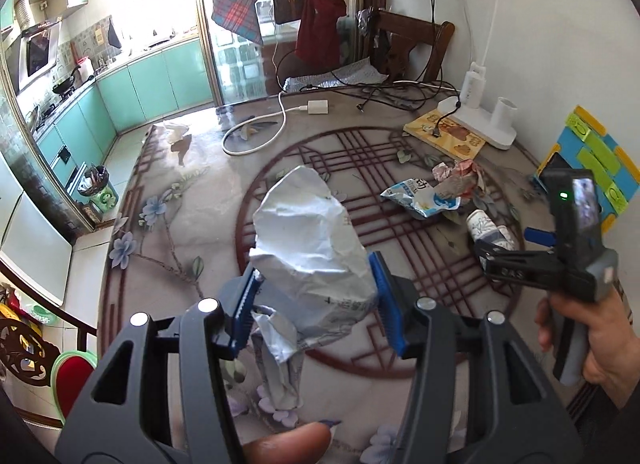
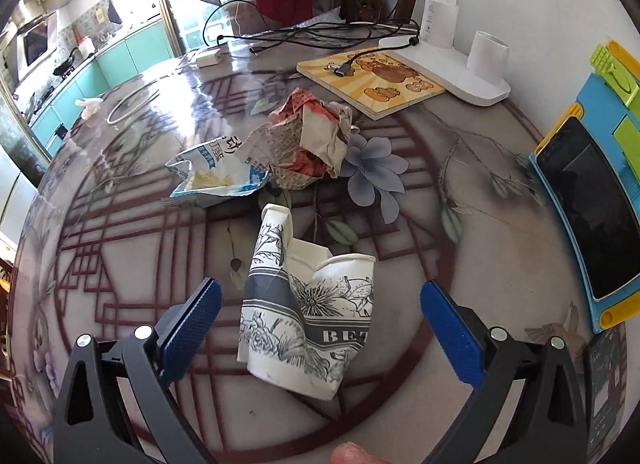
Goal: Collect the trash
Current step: 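Grasp the printed paper cup with the right tool while the left tool holds the bag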
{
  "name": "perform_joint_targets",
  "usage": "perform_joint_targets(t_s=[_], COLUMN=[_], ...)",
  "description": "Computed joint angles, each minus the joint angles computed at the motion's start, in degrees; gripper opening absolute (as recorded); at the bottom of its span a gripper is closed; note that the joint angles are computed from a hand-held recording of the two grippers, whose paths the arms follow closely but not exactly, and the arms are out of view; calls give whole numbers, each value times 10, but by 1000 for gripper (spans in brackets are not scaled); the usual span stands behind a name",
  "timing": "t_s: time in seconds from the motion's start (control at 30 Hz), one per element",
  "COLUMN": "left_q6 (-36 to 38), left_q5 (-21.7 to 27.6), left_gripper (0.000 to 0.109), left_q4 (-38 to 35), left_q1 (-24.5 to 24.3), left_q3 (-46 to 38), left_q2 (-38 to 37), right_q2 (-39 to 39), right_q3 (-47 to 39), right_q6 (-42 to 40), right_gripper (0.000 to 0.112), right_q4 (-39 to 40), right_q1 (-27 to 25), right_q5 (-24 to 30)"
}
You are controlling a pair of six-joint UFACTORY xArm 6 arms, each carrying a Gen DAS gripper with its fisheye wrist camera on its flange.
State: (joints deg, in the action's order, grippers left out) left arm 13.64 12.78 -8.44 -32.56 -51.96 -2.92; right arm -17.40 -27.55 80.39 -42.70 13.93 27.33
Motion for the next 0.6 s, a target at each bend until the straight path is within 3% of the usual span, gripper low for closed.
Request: perform_joint_targets(t_s=[0.47,0.6], left_q6=[28,41], left_q5=[-7,-3], left_gripper=[52,52], left_q4=[-41,-60], left_q1=[32,37], left_q3=[87,104], left_q2=[-107,-130], right_q2=[42,52], right_q3=[-18,-16], right_q6=[19,24], right_gripper=[95,84], right_q4=[-23,-33], right_q1=[8,5], right_q5=[10,-3])
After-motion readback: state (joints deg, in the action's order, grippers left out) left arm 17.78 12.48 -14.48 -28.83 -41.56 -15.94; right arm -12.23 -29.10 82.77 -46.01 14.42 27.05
